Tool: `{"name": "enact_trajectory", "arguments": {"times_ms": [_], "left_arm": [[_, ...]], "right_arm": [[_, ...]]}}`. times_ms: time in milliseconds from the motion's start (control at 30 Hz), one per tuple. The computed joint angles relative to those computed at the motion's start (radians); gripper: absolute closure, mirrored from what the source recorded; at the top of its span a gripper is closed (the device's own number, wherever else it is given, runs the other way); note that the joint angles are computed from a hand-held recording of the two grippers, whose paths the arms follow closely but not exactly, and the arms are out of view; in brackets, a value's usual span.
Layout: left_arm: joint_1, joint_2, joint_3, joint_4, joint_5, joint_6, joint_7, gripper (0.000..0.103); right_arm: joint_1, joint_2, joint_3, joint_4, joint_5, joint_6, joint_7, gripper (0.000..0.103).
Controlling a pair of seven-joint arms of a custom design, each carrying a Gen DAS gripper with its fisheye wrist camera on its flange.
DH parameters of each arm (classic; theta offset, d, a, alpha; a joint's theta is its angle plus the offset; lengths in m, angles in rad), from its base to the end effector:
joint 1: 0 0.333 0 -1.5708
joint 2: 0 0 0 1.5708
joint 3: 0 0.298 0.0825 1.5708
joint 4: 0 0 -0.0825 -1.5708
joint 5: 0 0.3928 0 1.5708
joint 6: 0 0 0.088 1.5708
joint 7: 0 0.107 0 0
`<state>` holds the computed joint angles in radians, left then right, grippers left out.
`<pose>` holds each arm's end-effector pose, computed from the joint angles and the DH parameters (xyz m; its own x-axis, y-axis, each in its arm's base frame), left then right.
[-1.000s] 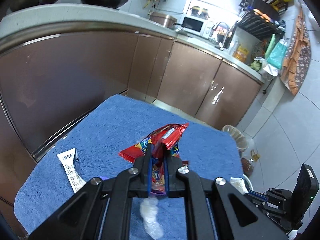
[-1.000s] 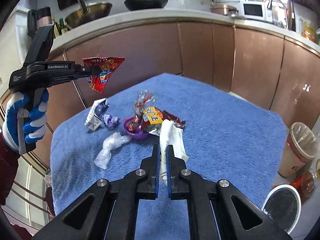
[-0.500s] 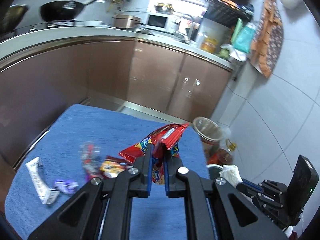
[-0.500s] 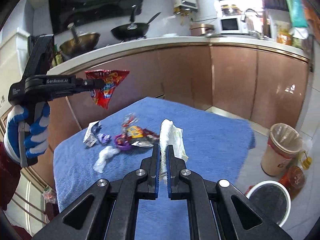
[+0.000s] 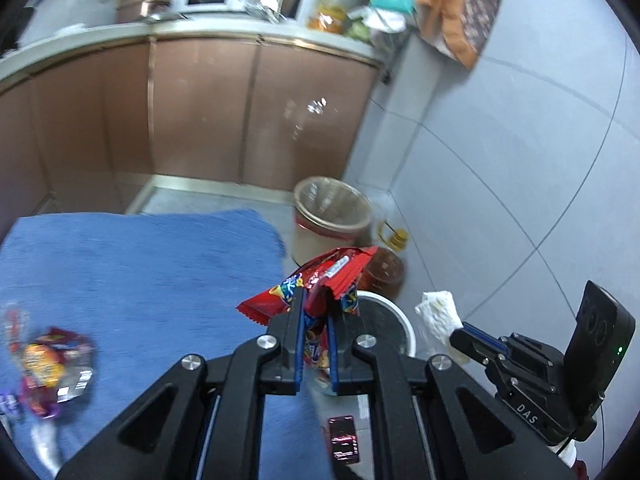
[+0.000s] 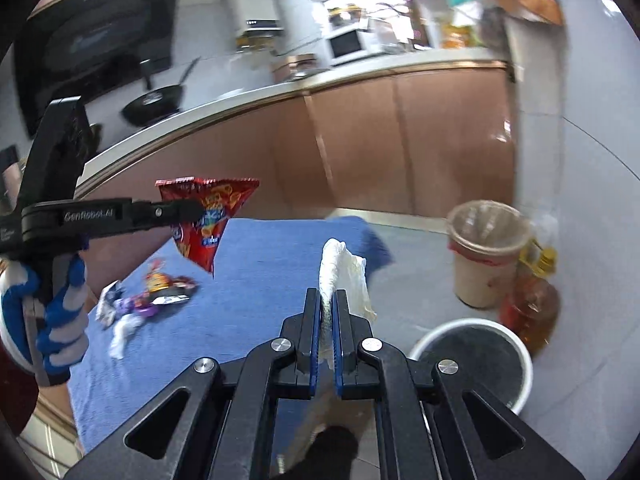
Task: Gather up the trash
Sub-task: 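Carry both items over the trash bin and open both tools to drop them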
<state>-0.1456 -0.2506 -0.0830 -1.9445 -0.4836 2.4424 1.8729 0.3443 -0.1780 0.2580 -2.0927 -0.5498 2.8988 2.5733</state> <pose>0.5281 -0.1290 0.6569 -0.3703 -0.8962 0.2445 -0.7027 0.0981 -0.7047 0.4406 0.3521 0.5870 0.2318 -0.9312 -0.2813 -0.5819 0.0990 -0.8072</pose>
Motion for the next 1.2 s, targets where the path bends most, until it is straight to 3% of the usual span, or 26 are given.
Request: {"name": "enact_trajectory", "arguments": {"times_ms": [400,700,933,1000,1067,1200], "left_arm": [[-0.042,0.307,-0.114,0.204,0.107,-0.041,-0.097,0.094],[-0.073,0.495,-0.158,0.347,0.228,-0.064,-0.180,0.092],[-0.083,0.574,-0.170,0.410,0.262,-0.087,-0.222,0.090],[-0.077,0.580,-0.175,0.416,0.251,-0.094,-0.221,0.087],[-0.074,0.581,-0.178,0.417,0.244,-0.092,-0.219,0.075],[-0.066,0.570,-0.182,0.407,0.226,-0.086,-0.209,0.071]], "right_arm": [[-0.083,0.041,-0.069,-0.132,0.087,0.087,0.023,0.097],[-0.079,0.137,-0.131,-0.151,0.170,0.132,-0.006,0.094],[-0.066,0.179,-0.168,-0.149,0.153,0.127,0.036,0.092],[-0.061,0.182,-0.174,-0.151,0.150,0.120,0.047,0.087],[-0.057,0.187,-0.179,-0.149,0.144,0.119,0.055,0.083],[-0.048,0.180,-0.180,-0.143,0.098,0.093,0.094,0.081]]}}
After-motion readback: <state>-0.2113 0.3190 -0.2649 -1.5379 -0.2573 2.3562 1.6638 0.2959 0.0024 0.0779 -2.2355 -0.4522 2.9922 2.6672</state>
